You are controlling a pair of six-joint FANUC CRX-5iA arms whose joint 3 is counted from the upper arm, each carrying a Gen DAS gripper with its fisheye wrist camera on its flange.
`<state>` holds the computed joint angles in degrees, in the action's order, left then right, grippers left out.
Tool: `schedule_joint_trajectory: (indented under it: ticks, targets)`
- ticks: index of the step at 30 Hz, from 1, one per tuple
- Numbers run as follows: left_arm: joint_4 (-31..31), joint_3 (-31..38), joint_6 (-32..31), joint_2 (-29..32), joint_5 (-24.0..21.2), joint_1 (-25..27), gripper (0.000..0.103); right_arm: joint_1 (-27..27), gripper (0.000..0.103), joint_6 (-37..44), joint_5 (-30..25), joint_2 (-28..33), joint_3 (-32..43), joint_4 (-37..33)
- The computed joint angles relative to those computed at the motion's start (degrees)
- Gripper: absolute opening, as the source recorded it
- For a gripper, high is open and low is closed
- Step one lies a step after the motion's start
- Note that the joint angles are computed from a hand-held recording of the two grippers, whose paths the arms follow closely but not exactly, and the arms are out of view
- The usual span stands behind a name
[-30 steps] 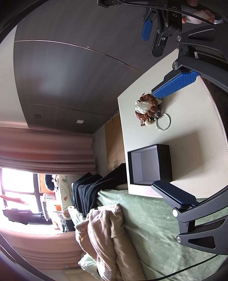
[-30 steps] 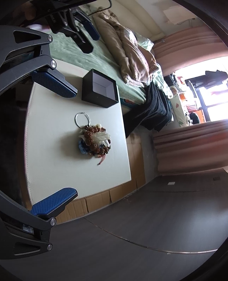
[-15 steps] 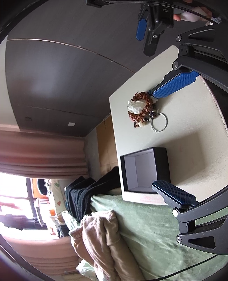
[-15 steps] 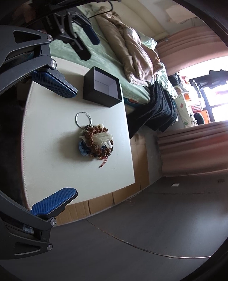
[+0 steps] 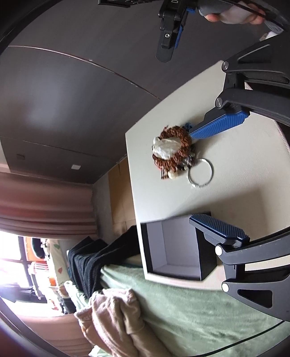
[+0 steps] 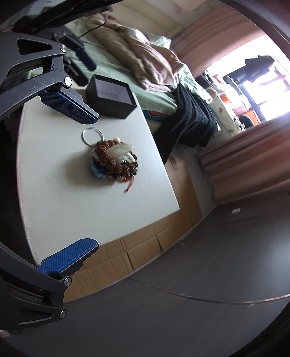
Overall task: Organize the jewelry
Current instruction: 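Lower the left tool onto the brown bead bracelet and close it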
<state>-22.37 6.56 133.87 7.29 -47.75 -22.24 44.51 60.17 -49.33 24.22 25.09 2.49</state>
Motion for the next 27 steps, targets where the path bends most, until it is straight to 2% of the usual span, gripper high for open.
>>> schedule_joint_trajectory:
  ticks: [6, 10, 13, 19, 27]
  targets:
    - [0.9, 2.6, -0.9, 3.2, 2.0, -0.2, 0.070, -2.0, 0.103, -2.5, -0.1, 1.3, 1.9, -2.5]
    - [5.3, 4.6, -4.4, 6.2, 2.8, 1.0, 0.061, -3.3, 0.103, -4.1, -0.9, 2.7, 3.8, -4.8]
    - [8.5, 5.0, -6.2, 7.6, 4.7, 2.0, 0.058, -4.4, 0.103, -4.4, -1.5, 3.8, 5.4, -7.6]
    - [9.6, 8.5, -7.4, 11.4, 4.1, 2.8, 0.052, -5.8, 0.103, -4.7, -2.3, 6.1, 8.5, -12.4]
    - [12.7, 12.0, -9.4, 16.0, 2.2, 4.2, 0.050, -6.8, 0.103, -5.8, -4.4, 9.7, 13.0, -16.1]
